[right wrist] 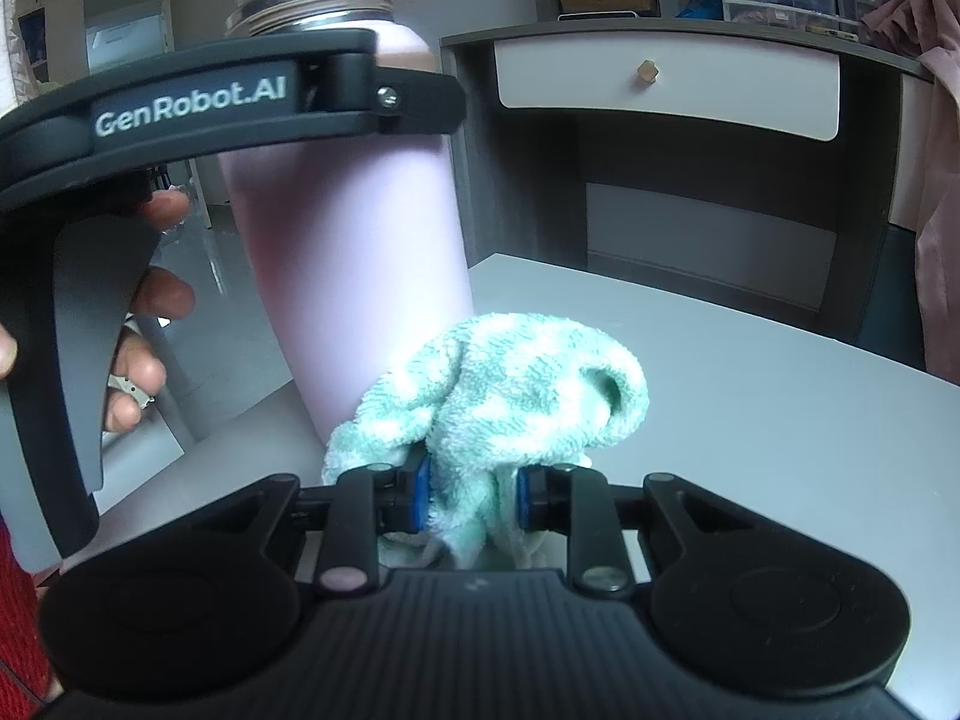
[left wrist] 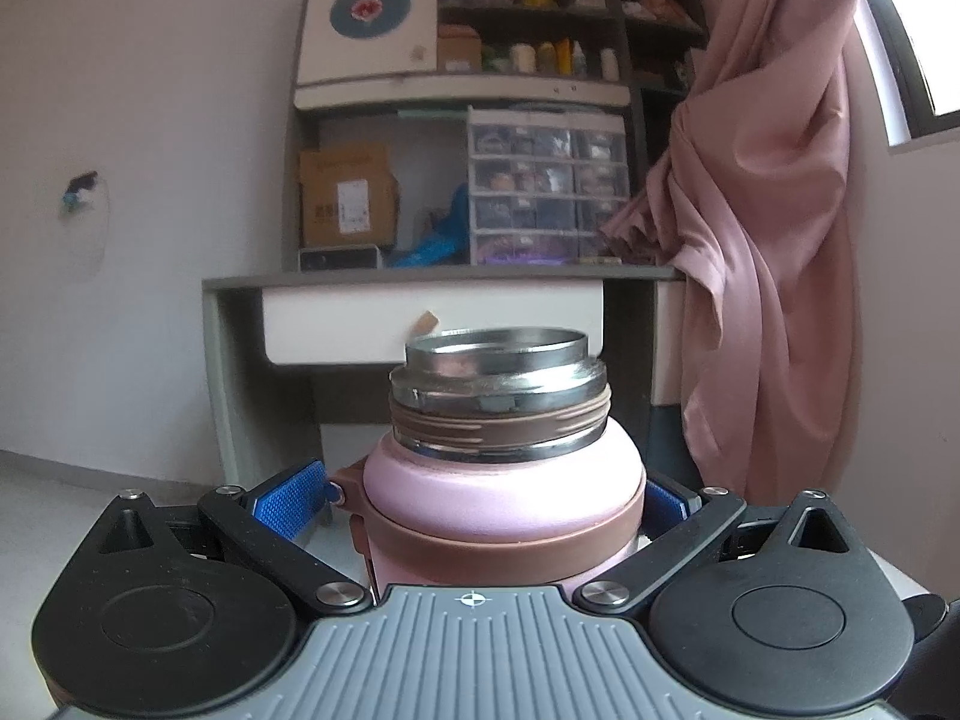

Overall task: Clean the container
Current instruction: 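Lower the pink bottle in the left gripper toward the table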

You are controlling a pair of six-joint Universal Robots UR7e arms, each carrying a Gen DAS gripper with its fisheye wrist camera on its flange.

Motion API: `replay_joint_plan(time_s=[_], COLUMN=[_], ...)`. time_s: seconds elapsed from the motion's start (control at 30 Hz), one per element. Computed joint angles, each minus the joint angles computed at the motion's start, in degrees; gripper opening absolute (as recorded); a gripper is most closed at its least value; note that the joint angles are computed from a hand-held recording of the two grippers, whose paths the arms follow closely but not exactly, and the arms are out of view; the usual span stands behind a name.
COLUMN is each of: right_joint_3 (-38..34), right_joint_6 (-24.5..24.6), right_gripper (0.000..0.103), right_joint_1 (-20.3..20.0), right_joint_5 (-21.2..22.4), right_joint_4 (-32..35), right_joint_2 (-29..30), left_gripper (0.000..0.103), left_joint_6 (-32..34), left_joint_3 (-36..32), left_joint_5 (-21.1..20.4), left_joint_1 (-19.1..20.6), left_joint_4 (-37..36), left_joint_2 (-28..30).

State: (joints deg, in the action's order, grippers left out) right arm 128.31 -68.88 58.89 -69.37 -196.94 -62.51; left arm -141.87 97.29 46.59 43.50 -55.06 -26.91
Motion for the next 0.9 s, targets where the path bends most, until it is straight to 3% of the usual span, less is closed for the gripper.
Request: replay_joint_plan(time_s=[0.13, 0.37, 0.6, 0.9], right_joint_3=[-0.3, -1.1, -1.6, -1.8], right_joint_6=[0.2, 0.5, 0.6, 0.9], right_gripper=[0.025, 0.025, 0.025, 0.025], right_joint_1=[0.0, 0.0, -0.1, -0.1], right_joint_5=[-0.3, 0.1, 0.4, 0.7], right_joint_4=[0.6, 3.1, 4.5, 6.1], right_joint_2=[-0.2, -0.7, -0.9, -1.3], left_gripper=[0.103, 0.103, 0.103, 0.103], left_joint_6=[-1.1, 1.2, 7.9, 12.0], left_joint_3=[0.7, 1.6, 5.3, 9.0], left_joint_5=[1.0, -2.1, -4.7, -7.9], left_joint_1=[-0.3, -1.9, -4.4, -8.0], left_joint_4=[-0.5, -5.0, -18.4, -31.6], left_joint_2=[-0.1, 0.8, 2.0, 4.1])
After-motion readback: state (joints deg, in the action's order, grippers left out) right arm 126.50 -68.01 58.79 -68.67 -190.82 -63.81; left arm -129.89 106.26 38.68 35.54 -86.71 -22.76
